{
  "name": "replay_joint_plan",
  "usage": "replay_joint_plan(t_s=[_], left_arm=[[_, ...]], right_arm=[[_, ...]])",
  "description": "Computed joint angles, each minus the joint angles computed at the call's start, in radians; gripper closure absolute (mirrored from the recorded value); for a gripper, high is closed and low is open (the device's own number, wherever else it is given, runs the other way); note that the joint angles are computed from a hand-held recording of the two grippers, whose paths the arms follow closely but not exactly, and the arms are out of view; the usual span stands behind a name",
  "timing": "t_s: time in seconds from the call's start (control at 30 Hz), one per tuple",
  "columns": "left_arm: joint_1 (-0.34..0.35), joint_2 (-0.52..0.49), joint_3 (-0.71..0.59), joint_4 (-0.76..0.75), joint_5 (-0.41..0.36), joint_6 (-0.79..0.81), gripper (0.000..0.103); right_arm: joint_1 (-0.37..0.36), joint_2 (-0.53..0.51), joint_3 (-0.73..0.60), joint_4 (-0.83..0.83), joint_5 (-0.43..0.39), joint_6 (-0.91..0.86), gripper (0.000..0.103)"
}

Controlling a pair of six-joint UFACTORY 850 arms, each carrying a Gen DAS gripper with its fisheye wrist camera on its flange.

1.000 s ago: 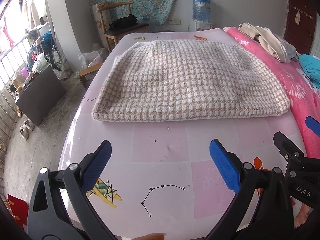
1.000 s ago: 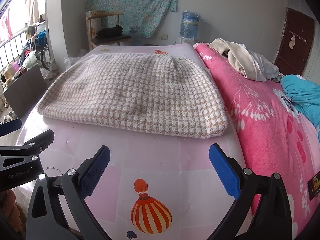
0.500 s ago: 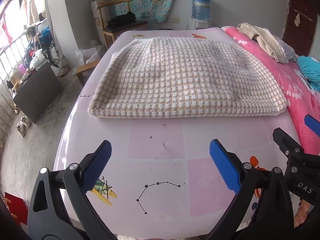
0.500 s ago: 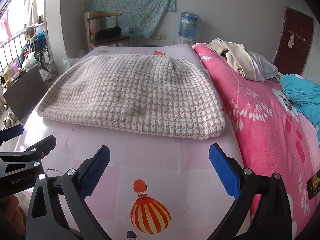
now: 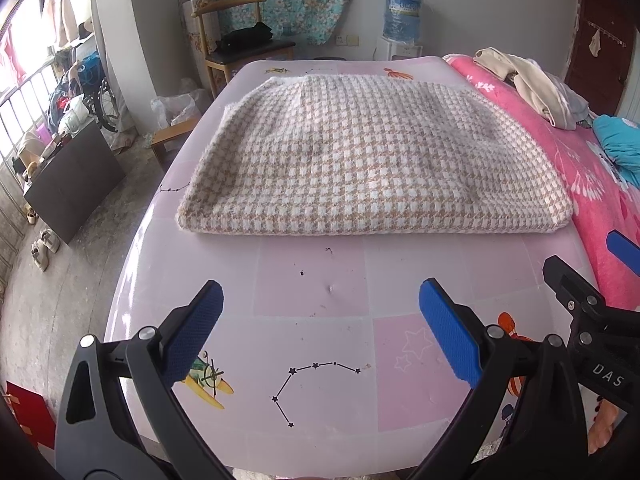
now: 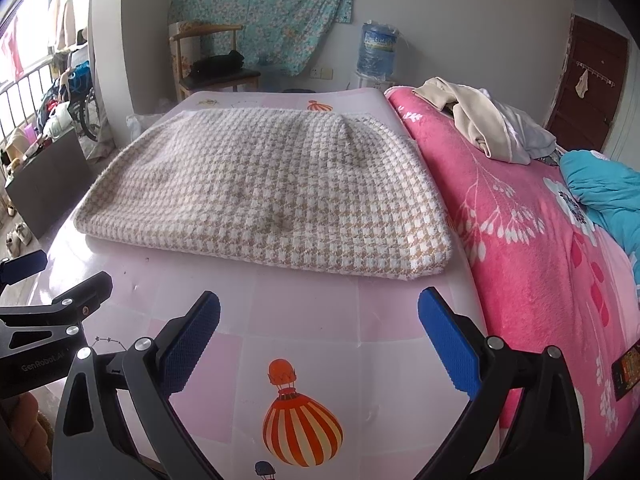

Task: Fold large clothes

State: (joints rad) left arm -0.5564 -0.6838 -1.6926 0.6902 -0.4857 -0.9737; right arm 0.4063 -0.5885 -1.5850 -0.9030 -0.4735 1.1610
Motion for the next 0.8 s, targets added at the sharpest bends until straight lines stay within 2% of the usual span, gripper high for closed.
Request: replay_joint_plan(t_s=[0.8], left_arm=[[0.000, -0.001, -0.001, -0.008, 0.002, 0.002, 0.008]], right_arm=[[-0.003, -0.006, -0.010, 0.017, -0.001, -0.028, 0.006]])
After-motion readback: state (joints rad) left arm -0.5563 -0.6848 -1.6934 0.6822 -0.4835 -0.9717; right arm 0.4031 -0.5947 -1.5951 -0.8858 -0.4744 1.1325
